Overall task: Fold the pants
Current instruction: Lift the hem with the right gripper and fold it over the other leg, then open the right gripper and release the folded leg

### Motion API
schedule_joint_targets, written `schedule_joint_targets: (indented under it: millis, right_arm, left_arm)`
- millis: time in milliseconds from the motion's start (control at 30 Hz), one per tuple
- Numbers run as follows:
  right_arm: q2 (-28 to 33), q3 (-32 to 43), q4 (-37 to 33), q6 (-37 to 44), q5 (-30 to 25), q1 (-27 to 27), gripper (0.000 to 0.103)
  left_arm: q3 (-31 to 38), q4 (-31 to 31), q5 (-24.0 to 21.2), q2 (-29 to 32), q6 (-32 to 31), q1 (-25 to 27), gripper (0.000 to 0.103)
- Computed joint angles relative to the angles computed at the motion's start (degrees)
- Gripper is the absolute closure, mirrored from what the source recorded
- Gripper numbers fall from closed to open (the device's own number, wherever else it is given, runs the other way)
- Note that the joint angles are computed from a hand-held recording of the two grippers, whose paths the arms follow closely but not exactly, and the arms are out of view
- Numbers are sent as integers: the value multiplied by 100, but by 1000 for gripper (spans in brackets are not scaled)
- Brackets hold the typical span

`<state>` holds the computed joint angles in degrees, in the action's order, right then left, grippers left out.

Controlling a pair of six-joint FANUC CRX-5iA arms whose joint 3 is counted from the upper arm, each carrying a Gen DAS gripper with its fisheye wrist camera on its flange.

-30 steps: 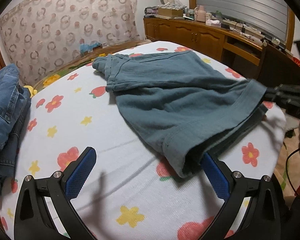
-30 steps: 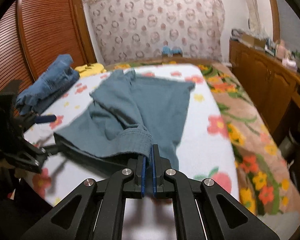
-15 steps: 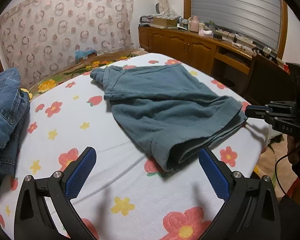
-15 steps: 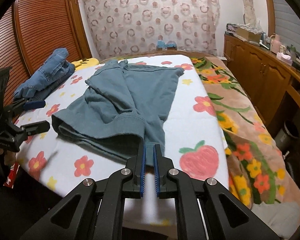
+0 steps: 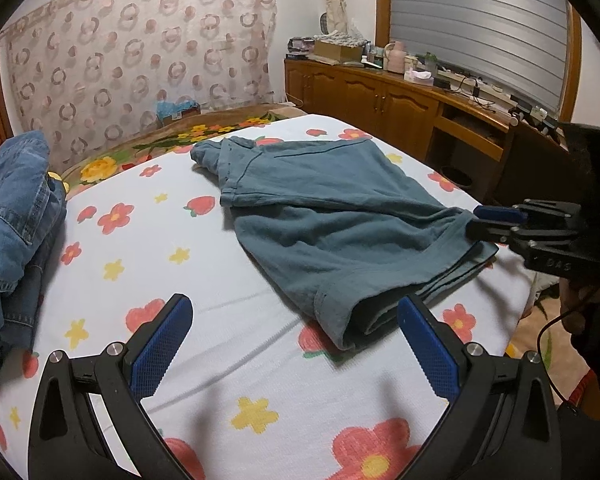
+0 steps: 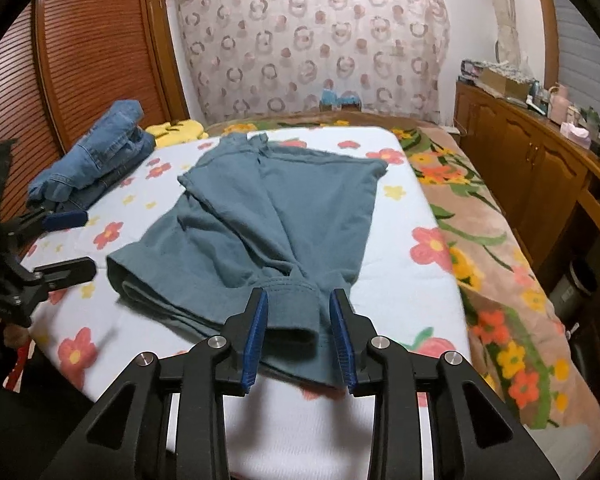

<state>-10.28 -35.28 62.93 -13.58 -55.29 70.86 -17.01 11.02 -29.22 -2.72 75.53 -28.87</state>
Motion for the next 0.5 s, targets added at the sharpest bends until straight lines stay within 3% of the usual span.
schedule_joint_targets:
  millis: [167, 200, 300, 500]
  right_arm:
    - [-93, -93, 29, -17, 207, -95, 72]
    - [-129, -113, 48, 1, 258, -98, 85]
    - [-231, -180, 184, -40, 221, -24, 94]
    - [-378, -327, 330, -311, -54, 220, 95]
  left_arm:
    - [-24, 51, 34, 27, 0, 37, 0]
    - [-26, 54, 33, 28, 6, 39, 0]
    - [-9, 40, 33, 47, 23, 40, 0]
    - [-34, 51, 81, 27, 8, 65, 0]
